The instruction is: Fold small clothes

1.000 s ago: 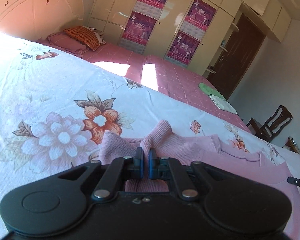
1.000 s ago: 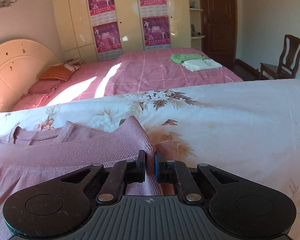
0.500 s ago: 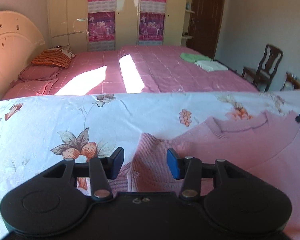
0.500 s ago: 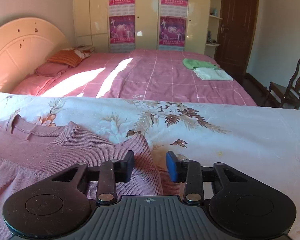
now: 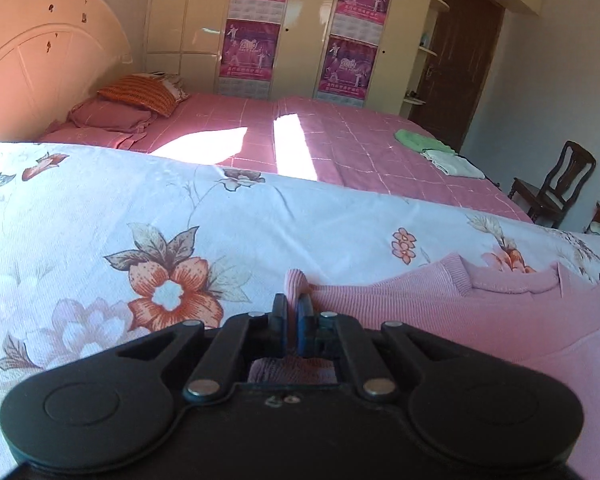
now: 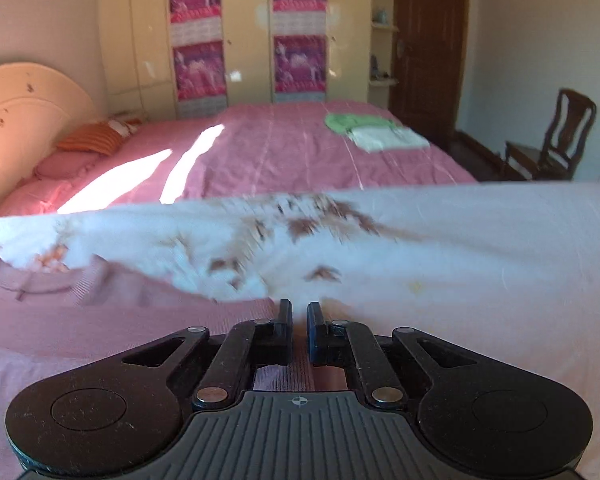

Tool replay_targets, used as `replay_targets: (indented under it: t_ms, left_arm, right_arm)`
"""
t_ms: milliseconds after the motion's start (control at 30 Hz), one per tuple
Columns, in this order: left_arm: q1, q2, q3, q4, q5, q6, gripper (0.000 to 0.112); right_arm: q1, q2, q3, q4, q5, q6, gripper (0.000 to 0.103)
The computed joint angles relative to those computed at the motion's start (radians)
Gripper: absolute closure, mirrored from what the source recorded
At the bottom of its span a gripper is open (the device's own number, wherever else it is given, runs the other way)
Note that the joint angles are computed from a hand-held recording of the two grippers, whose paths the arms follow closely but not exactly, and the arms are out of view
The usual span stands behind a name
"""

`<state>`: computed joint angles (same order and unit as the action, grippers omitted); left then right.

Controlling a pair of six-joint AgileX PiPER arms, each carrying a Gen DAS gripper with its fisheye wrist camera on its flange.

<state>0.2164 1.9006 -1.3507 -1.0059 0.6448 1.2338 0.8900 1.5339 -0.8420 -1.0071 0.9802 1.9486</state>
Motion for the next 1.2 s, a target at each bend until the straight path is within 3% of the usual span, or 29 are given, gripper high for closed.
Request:
replay_targets:
  t_ms: [67, 133, 167, 200, 267, 333, 433, 467, 500, 533, 600, 700, 767, 867, 1067, 1200]
  left_arm:
    - [-0.027, -0.019, 0.024, 0.019, -0.058, 0.022, 0.101]
    - [-0.037, -0.057, 0.077, -0.015, -0.137, 0.091, 0.075]
    - [-0.032, -0.088, 0.118, -0.084, -0.169, 0.179, 0.047]
    - [-0.006, -0.155, 0.176, -0.169, -0.161, 0.279, 0.034]
    - [0.067, -0.243, 0.261, -0.290, -0.025, 0.409, 0.034]
    - [0.115, -0.313, 0.335, -0.298, 0.135, 0.434, 0.035]
    - [0.070, -0.416, 0.474, -0.280, 0.178, 0.509, 0.035]
    - [0.053, -0.434, 0.507, -0.283, 0.169, 0.532, 0.032]
    - [0.014, -0.443, 0.542, -0.268, 0.121, 0.542, 0.032]
    - [-0.022, -0.437, 0.555, -0.224, 0.047, 0.512, 0.032]
    - [-0.001, -0.388, 0.552, -0.204, 0.021, 0.492, 0.032]
    - [0.164, -0.355, 0.504, -0.184, 0.164, 0.436, 0.036]
    - [0.245, -0.385, 0.513, -0.196, 0.223, 0.455, 0.034]
    - [0.325, -0.423, 0.537, -0.179, 0.300, 0.481, 0.034]
    - [0.193, -0.605, 0.703, -0.190, 0.237, 0.480, 0.034]
    - [0.013, -0.699, 0.788, -0.163, 0.065, 0.448, 0.036]
  right_arm:
    - [-0.013, -0.019, 0.010, 0.013, -0.003, -0.014, 0.103]
    - [0.007, -0.040, 0.001, 0.007, 0.028, -0.040, 0.103]
    - [0.054, -0.068, 0.011, -0.042, 0.069, 0.003, 0.103]
    - [0.093, -0.088, 0.010, -0.068, 0.101, 0.016, 0.103]
    - [0.172, -0.108, -0.026, -0.063, 0.117, -0.025, 0.098]
    - [0.229, -0.101, -0.055, -0.060, 0.053, -0.087, 0.095]
    - [0.264, -0.009, -0.124, -0.020, -0.067, -0.162, 0.092]
    - [0.267, 0.031, -0.150, -0.001, -0.085, -0.169, 0.068]
    - [0.278, 0.079, -0.181, 0.019, -0.063, -0.184, 0.022]
    - [0.299, 0.128, -0.202, 0.014, -0.007, -0.170, 0.015]
    - [0.300, 0.120, -0.153, 0.009, -0.003, -0.053, 0.017]
    - [0.327, 0.066, -0.127, 0.047, 0.058, -0.024, 0.036]
    - [0.392, 0.033, -0.133, 0.051, 0.148, -0.006, 0.042]
    - [0.508, -0.021, -0.124, 0.022, 0.193, 0.085, 0.043]
    - [0.603, 0.195, -0.367, -0.006, 0.146, 0.078, 0.044]
    - [0.597, 0.335, -0.543, 0.034, 0.109, -0.006, 0.044]
